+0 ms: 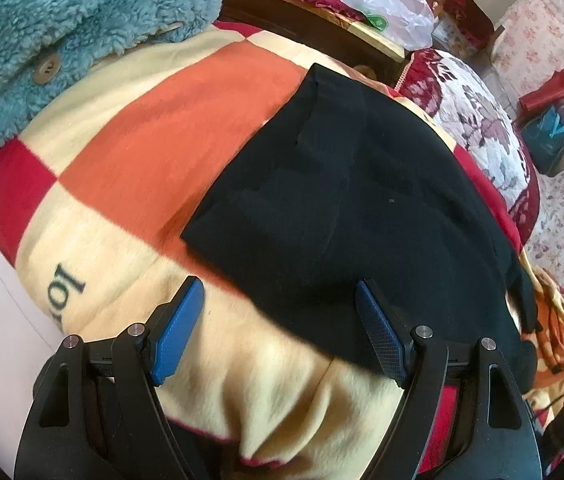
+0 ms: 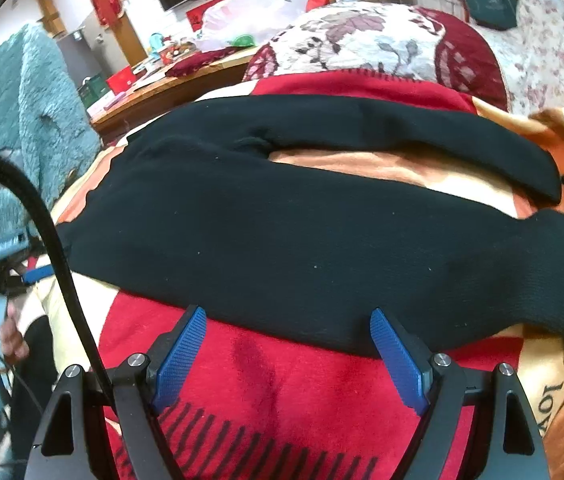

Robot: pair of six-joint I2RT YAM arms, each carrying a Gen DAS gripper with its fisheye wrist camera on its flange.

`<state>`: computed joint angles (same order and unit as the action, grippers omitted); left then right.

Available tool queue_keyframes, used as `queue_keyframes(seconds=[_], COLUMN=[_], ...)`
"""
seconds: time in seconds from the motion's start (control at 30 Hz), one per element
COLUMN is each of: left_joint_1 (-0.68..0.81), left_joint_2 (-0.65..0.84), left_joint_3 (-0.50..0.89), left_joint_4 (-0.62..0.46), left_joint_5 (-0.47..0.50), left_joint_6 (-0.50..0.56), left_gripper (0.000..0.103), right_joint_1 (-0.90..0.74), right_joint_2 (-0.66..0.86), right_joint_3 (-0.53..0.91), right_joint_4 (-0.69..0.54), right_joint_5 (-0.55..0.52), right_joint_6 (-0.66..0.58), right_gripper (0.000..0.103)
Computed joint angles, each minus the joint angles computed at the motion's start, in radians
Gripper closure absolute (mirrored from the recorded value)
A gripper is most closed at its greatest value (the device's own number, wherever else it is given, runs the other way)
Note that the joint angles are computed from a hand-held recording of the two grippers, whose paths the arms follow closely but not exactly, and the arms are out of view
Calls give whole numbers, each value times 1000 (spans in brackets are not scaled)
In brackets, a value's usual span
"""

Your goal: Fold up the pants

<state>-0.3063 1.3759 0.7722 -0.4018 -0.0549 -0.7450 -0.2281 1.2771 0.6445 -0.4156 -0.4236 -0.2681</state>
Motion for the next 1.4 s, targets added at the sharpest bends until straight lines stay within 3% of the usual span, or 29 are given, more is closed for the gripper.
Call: queue_keyframes(seconds=[0.23, 0.3, 0.33, 0.37, 0.4, 0.47, 0.73, 0.87, 1.1, 1.27, 1.4], left_joint_1=[-24, -27, -28, -28, -29, -39, 13, 46, 98, 65, 38], left_joint_2=[86, 82, 88, 94, 95, 97, -30, -68, -89, -56, -44], left_joint_3=[72, 72, 81, 88, 91, 99, 93, 80, 17, 9, 7], left_joint_4=[11, 33, 30, 30, 32, 30, -4, -30, -42, -22, -17], left_joint_5=[-35, -44, -42, -37, -32, -34, 6, 11, -11, -65, -91], left_joint_6=[13, 27, 37, 45, 50, 62, 129, 148, 164, 152, 159], left_gripper=[26, 60, 64, 71, 80, 87, 92, 92, 92, 92, 92], right_joint_1=[85, 102, 107, 108, 104, 117, 175, 308, 444, 182, -206], right_joint_2=[-18, -3, 6, 15, 24, 40, 98, 99, 111, 49, 23], right_joint_3=[-101, -111, -108, -100, -90, -67, 44, 40, 87, 89, 70], right_joint_4=[208, 253, 262, 262, 257, 247, 123, 133, 60, -111, -227], right_joint_5=[115, 133, 134, 121, 93, 81, 20, 68, 29, -99, -197], right_joint_6=[-54, -71, -73, -82, -100, -125, -120, -84, -41, -58, -163], right_gripper=[20, 20, 20, 24, 34, 46, 88, 88, 87, 81, 58])
